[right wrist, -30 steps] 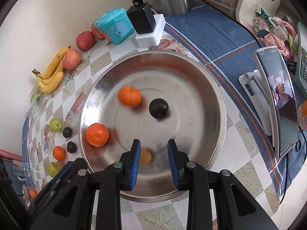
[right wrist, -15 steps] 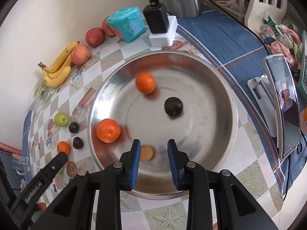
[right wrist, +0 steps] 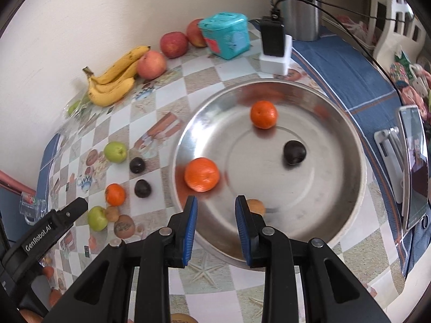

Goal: Organize fruits
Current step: 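Move both open tools away from the plate back toward the remaining fruits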

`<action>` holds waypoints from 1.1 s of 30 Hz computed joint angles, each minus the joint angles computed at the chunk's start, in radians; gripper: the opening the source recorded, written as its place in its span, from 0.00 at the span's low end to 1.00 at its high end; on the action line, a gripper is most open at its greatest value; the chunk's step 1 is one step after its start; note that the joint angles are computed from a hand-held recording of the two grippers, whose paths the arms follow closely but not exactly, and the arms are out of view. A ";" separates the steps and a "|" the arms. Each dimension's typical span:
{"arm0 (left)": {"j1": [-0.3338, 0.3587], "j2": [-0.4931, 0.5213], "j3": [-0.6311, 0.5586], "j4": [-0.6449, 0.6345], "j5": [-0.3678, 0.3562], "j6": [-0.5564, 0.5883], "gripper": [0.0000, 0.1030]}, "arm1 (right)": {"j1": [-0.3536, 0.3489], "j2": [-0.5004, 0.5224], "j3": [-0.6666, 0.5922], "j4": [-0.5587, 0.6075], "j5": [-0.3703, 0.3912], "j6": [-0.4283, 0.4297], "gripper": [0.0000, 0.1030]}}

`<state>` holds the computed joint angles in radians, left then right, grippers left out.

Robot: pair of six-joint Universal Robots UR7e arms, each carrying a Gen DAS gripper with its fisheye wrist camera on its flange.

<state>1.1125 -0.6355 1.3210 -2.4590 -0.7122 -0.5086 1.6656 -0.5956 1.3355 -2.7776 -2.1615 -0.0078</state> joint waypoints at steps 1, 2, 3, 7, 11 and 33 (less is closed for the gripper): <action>0.000 -0.002 0.002 0.000 0.004 -0.003 0.63 | 0.002 0.002 -0.001 -0.001 0.000 -0.004 0.29; 0.001 -0.004 0.004 0.000 0.006 -0.004 0.63 | 0.004 0.003 -0.001 -0.003 0.001 -0.006 0.29; 0.001 -0.006 0.006 0.000 0.008 -0.006 0.63 | 0.005 0.004 -0.001 -0.004 0.001 -0.008 0.28; 0.007 -0.011 0.006 0.023 0.007 -0.023 0.69 | 0.006 0.006 -0.002 -0.003 0.001 -0.012 0.28; 0.024 -0.016 0.000 0.094 -0.009 -0.091 0.87 | 0.003 0.009 -0.007 0.015 -0.006 -0.003 0.48; 0.045 -0.030 0.006 0.158 0.028 -0.171 1.00 | 0.007 0.042 -0.026 -0.018 -0.035 -0.071 0.85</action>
<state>1.1575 -0.6659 1.3268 -2.3005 -0.6841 -0.6792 1.6725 -0.5539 1.3098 -2.7954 -2.1969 -0.0790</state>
